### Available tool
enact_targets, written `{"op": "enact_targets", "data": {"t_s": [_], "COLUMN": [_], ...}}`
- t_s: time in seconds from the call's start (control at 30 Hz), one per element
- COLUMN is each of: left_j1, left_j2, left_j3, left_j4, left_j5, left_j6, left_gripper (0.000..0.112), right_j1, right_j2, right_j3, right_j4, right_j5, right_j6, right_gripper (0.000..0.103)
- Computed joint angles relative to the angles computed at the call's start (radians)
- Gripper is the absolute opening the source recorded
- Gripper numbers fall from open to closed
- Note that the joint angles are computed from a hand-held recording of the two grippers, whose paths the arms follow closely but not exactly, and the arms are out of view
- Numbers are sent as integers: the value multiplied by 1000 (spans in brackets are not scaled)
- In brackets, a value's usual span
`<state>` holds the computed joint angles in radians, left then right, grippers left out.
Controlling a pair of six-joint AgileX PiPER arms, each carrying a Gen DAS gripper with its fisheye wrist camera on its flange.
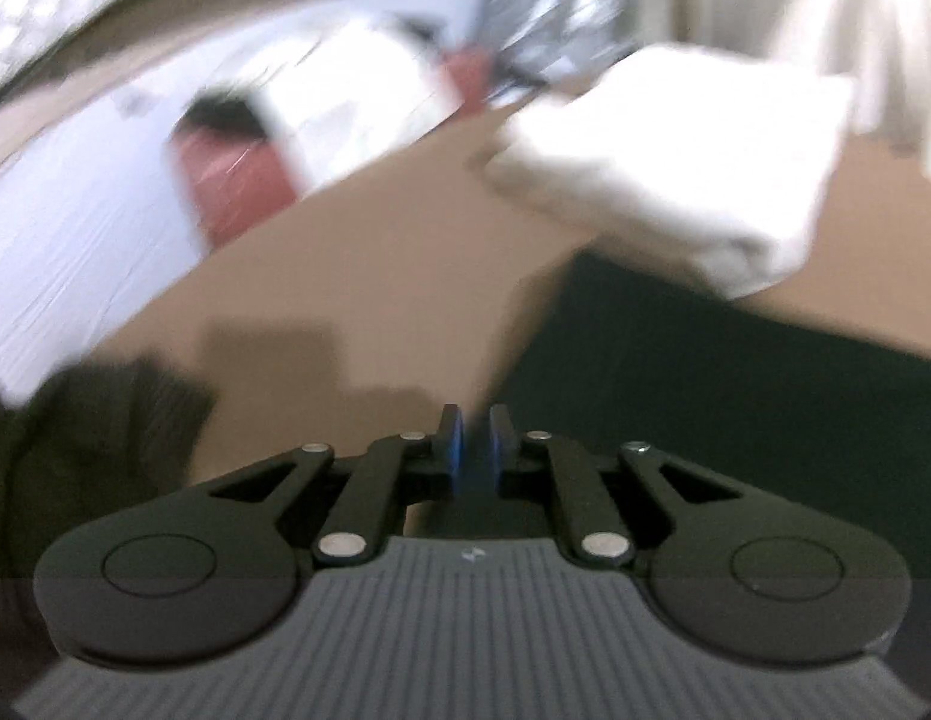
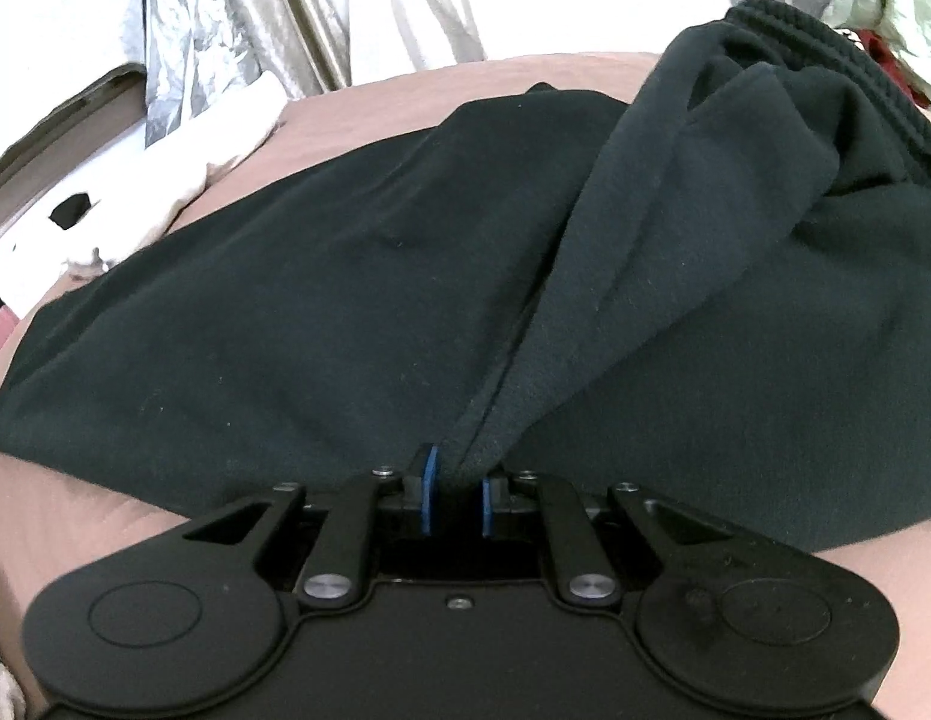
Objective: Fold clothes
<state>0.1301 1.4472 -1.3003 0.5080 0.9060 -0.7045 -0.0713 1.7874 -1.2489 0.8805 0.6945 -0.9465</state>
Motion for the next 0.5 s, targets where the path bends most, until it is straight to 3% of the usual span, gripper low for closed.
{"op": "enact_targets", "data": {"t_s": [0.1, 0.17, 0.23, 0.3, 0.4, 0.5], "left_j1": [-114, -201, -315, -438, -520, -549], "left_j2": [72, 166, 261, 337, 389, 430], "left_j3": [-142, -249, -330, -364, -356, -355], "left_j4": [-186, -315, -283, -160, -142, -152], "left_j5": [-25, -27, -10, 23, 72, 86], "left_j6": [143, 242, 240, 209, 276, 340], "left_gripper": [31, 33, 39, 46, 47, 52], "right_j1": [2, -10, -21, -45, -121, -201], "right_j2": [11, 23, 34, 43, 61, 80], "right_j3": [-21, -35, -49, -49, -44, -23], "right_j4": [-16, -6, 5, 31, 123, 195], "right_j5": [16, 49, 81, 122, 248, 367], "right_j6": [20, 39, 59, 52, -19, -95], "right_gripper": [14, 16, 18, 23, 38, 40]}}
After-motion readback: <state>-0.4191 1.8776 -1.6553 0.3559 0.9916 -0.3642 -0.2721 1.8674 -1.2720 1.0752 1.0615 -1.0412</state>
